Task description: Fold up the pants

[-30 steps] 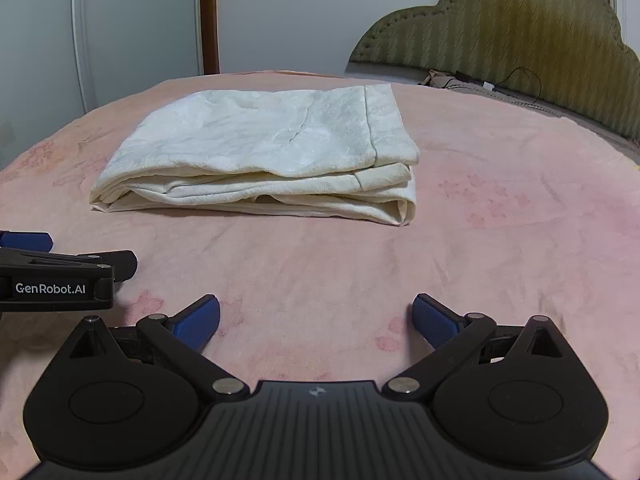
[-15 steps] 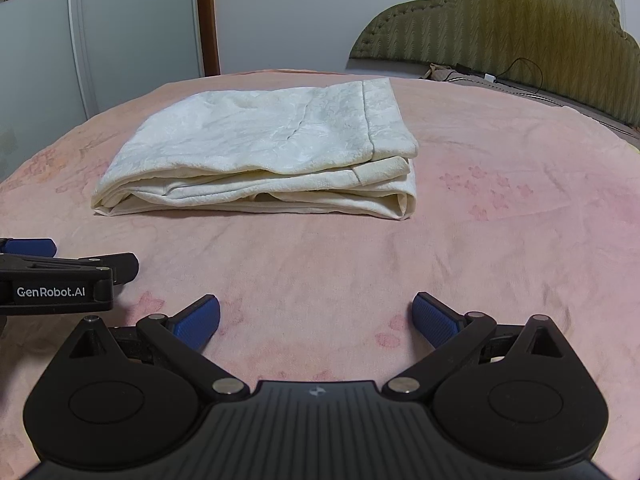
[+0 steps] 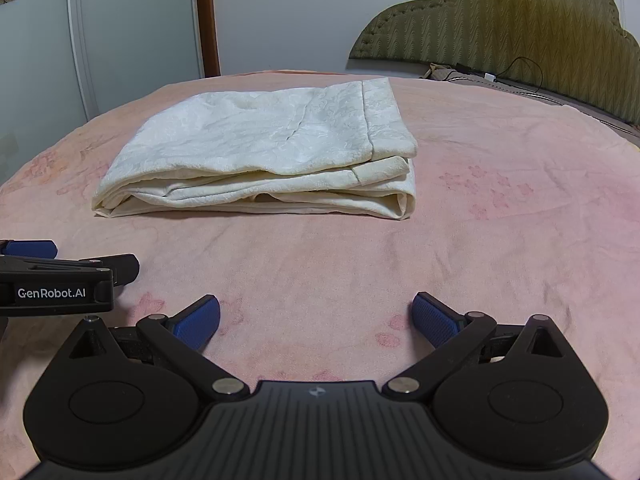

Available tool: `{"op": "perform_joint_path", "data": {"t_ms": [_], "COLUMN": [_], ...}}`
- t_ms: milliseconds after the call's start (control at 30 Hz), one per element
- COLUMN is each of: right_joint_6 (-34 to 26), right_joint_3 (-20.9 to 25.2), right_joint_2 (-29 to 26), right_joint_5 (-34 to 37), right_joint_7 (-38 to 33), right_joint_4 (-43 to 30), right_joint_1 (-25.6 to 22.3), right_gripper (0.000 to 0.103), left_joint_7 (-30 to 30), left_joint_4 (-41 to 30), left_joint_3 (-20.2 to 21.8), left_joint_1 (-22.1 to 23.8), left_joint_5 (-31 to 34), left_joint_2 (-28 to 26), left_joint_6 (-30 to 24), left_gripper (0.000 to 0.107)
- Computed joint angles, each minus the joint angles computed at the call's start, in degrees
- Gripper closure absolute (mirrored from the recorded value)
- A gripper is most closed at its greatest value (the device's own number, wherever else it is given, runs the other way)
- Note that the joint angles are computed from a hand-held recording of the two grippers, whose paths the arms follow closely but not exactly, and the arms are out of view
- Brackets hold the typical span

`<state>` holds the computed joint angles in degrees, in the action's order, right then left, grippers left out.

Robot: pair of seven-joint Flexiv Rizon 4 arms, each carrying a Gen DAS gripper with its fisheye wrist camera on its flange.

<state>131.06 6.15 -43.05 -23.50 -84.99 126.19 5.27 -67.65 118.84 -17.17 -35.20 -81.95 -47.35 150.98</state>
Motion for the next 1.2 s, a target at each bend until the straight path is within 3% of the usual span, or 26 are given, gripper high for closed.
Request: {"op": "perform_joint_path", "data": {"t_ms": [1200], "right_joint_6": [0.0], "right_joint_3": [0.2], "right_joint_2": [0.0], "right_joint_5": [-0.6], "right_joint_7": [0.5], "right_joint_4": [0.0], "right_joint_1": [-0.5], "right_gripper": [0.0], "left_joint_7": [0.0], "left_joint_4": [0.0], "left_joint_3": [0.0], "left_joint_1": [0.0], "left_joint_5": [0.1], "left_joint_2": [0.0], "left_joint_6": [0.0], "left_gripper": [0.004]}}
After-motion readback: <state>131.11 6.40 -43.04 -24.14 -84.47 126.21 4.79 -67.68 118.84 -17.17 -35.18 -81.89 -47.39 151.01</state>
